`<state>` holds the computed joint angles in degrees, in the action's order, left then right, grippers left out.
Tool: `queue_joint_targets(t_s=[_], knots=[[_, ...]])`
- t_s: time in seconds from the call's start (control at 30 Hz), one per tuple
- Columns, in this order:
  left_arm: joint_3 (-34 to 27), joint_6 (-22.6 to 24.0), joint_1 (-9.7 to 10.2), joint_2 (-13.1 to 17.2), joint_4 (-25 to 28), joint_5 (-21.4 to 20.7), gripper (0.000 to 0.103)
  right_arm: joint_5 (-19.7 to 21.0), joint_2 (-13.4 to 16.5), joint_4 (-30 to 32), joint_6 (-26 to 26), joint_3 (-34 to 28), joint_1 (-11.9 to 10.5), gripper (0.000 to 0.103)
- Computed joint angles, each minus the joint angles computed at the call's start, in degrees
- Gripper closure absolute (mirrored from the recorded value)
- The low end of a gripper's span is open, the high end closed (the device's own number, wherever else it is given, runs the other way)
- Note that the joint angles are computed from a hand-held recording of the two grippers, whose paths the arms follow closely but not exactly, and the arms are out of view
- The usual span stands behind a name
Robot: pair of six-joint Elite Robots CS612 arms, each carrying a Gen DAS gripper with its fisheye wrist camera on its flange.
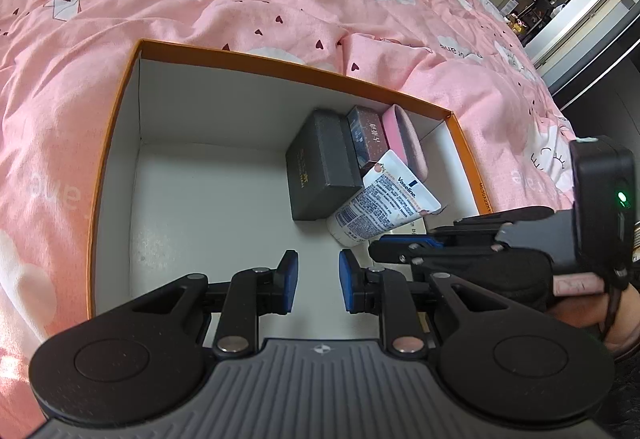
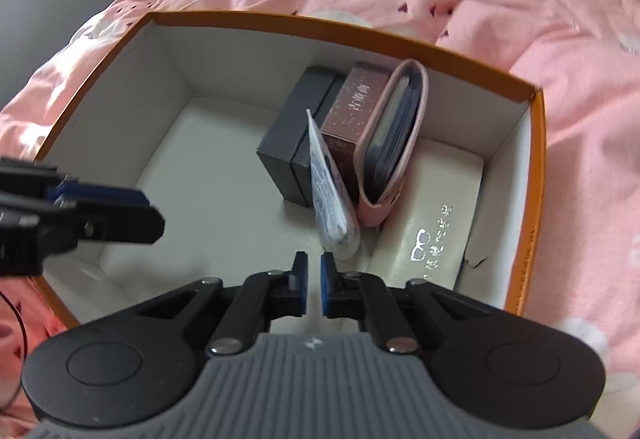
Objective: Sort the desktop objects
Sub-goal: 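Open the left tool releasing the grey box while the right tool releases the lotion tube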
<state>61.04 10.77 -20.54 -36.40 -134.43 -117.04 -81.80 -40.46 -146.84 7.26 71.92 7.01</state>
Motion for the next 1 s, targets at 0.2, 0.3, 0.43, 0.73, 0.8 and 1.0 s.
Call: queue_joint_targets(t_s=[0.2, 0.3, 0.43, 0.73, 0.8, 1.0], knots=[[-0.10, 0.24, 0.03, 0.12, 0.38, 0.03, 0.079, 0.52, 0.83, 0.00, 4.03, -0.94, -0.24, 0.100], [-0.08, 0.33, 0.00, 0.11, 0.59, 0.21, 0.079, -0.01, 1.11, -0.14, 3.79, -1.29, -0.10, 0.100], [-0.01, 0.40, -0.02, 0.09, 0.56, 0.23, 0.078, 0.04, 1.30, 0.01, 2.93, -1.60, -0.01, 0.100], [-0.08, 0.30, -0.03, 0.16, 1.27, 0.45, 0.077, -4.26, -0.41, -1.09, -1.59, 0.80, 0.58, 0.093], [0.03, 0.38, -0.03, 0.09, 1.32, 0.39, 0.077, -4.17, -0.43, -1.60, -1.21, 1.12, 0.41, 0.093], [0.57, 0.47, 0.00, -0.23, 1.02, 0.65, 0.077, -2.24, 0.42, -3.01, 0.92, 0.82, 0.09, 0.093]])
